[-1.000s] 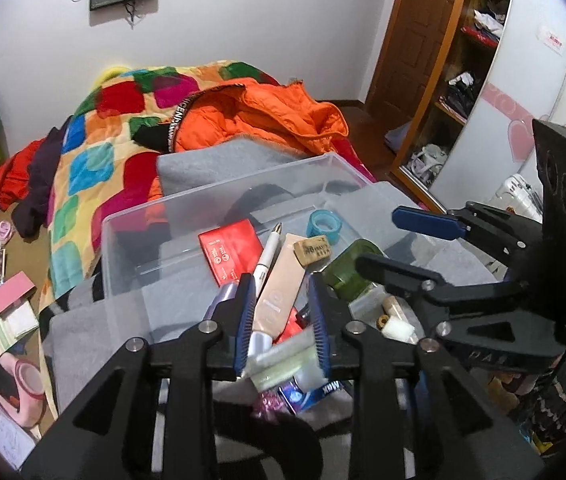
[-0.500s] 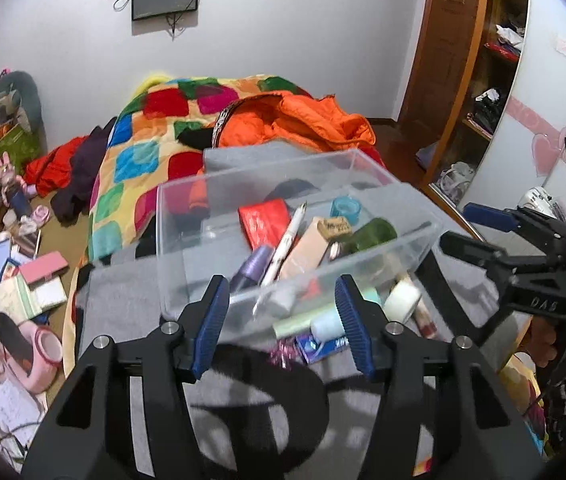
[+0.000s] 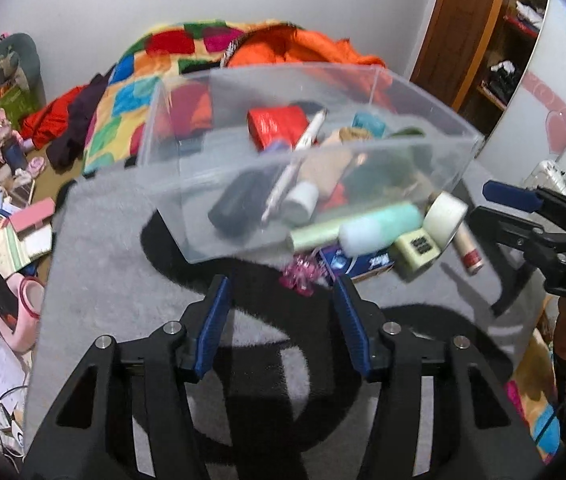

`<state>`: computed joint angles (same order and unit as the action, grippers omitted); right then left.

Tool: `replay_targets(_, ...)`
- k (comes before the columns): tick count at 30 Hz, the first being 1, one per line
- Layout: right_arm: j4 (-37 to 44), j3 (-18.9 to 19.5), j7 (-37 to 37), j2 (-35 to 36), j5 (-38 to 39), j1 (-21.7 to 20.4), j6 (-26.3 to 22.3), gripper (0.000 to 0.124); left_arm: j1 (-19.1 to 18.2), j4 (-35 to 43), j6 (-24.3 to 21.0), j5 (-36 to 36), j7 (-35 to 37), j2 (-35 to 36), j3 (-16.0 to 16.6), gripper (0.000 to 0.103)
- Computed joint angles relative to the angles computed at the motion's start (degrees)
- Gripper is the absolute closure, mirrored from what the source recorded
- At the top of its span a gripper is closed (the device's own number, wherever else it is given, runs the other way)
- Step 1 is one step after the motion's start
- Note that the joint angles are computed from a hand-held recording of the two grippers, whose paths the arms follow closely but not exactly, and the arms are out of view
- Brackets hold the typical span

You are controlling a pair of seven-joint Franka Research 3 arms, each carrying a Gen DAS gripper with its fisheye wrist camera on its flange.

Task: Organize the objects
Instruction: 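Move the left tool toward the pink figurine and the right tool toward the white tape roll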

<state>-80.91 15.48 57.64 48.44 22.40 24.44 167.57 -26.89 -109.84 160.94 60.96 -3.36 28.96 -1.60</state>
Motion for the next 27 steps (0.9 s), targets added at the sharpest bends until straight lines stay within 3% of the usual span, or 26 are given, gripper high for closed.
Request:
replay_targets(8, 2.86, -1.08, 0.54, 2.28, -1.42, 1.81, -1.40, 0.059, 0.25, 3.75, -1.48, -5.16, 8.05, 3.23, -1.06, 0.058)
replay_targets(11, 3.51, -0.98, 0.37, 2.78, -1.70, 1.98, -1.97, 0.066, -0.08, 4.12, -1.26, -6.35, 9.10, 3.47, -0.68, 0.063)
replay_targets(13, 3.78, -1.09, 0.31, 3.00, -1.89, 2.21, -2.24, 0.071, -0.55, 3.98, -0.67, -6.30, 8.74, 3.29, -0.06, 0.076)
replay_targets(19, 2.91, -1.38, 0.09, 2.85, -2.20, 2.45, -1.71, 0.089, -1.71, 4.83, -0.59, -5.99, 7.85, 3.99, 1.14, 0.087)
replay_targets(21, 2.52, -0.46, -0.44, 2.61, -1.73, 1.66, -1.69, 0.089, -2.16, 4.81, -0.83, -5.43, 7.38, 3.89, 1.36, 0.094)
replay_targets(27, 0.78, 1.22, -2.35, 1.57, -0.22, 0.12, -0.59, 0.089, -3.13, 1.66, -0.51, -2.17, 3.48, 1.52, 1.60, 0.097)
